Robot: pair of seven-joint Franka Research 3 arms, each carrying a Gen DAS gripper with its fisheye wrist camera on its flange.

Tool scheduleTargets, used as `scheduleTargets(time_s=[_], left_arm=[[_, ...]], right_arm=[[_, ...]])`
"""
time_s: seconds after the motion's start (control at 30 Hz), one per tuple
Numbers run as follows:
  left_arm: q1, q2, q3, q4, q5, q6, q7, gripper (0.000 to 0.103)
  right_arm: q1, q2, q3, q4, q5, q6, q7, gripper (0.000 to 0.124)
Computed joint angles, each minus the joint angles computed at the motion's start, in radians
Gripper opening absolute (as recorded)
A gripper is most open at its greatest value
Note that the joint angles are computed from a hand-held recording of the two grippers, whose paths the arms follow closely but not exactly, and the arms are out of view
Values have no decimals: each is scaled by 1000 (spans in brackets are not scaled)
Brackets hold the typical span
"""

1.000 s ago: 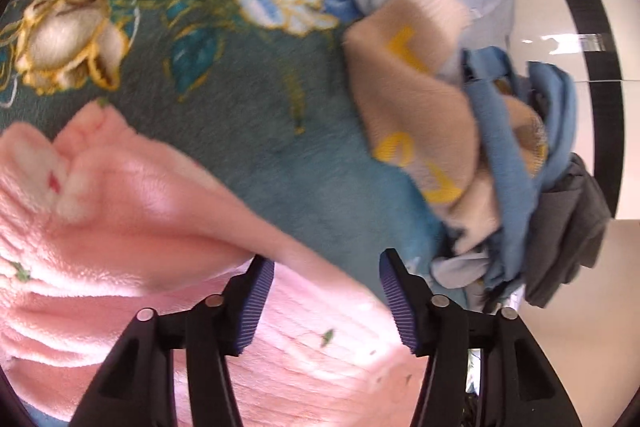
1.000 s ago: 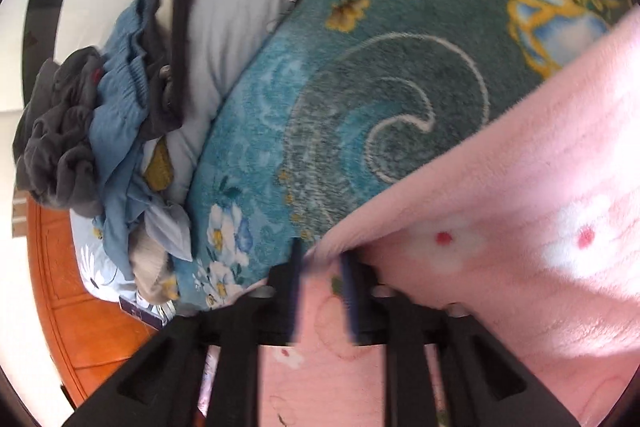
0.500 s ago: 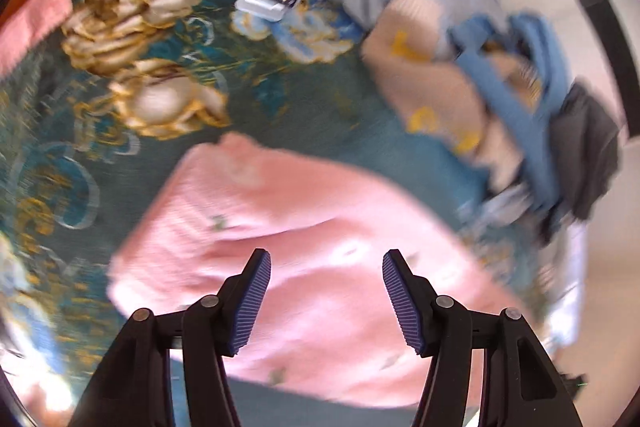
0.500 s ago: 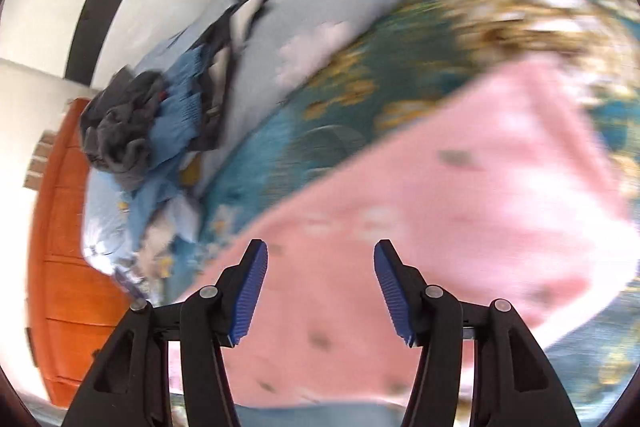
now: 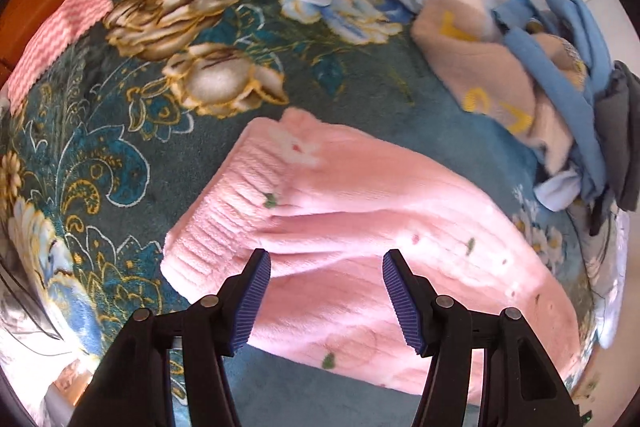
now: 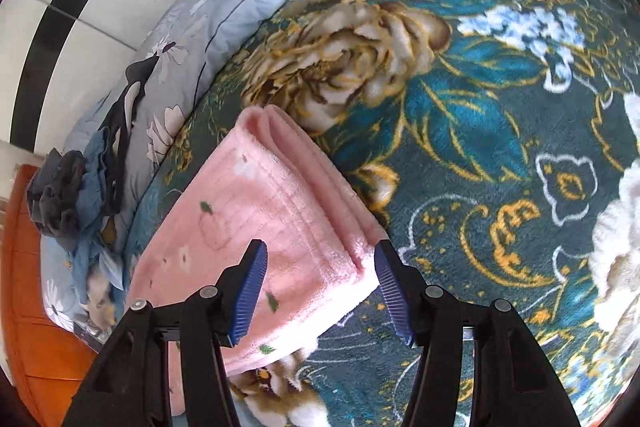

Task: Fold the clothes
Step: 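Open the left gripper and lift both grippers off the fleece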

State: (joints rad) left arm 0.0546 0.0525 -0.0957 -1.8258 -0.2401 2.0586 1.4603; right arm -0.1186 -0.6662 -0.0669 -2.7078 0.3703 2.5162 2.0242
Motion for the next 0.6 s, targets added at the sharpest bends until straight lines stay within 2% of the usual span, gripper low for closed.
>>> scheduleTargets(time_s=[0.1, 0.17, 0.3, 0.37, 0.43, 0.5, 0.6], left_arm=[[-7, -15, -5, -5, -12, -14, 10, 63], [-19, -5, -12, 0, 15, -22, 0, 63], [-32, -12, -18, -24, 17, -18, -4, 63], [-38, -18, -21, -41, 13, -7, -2, 63], [-43, -18, -22, -51, 13, -1, -12, 63], [-48, -21, -22, -65, 9, 4, -25, 63], [-56, -21, -25, -83, 20, 11, -47, 63]], right_arm=[[18, -8, -16, -29, 30, 9, -16, 57], [16, 12, -2, -31, 29, 14, -4, 57], [35, 2, 2, -52, 53, 81, -6, 56], [26, 26, 11, -37, 36, 65, 6, 53], [14, 53, 22, -20, 11, 40, 27, 28], [4, 61, 28, -13, -13, 25, 43, 13], [-18, 55, 40, 4, -67, 3, 54, 9]])
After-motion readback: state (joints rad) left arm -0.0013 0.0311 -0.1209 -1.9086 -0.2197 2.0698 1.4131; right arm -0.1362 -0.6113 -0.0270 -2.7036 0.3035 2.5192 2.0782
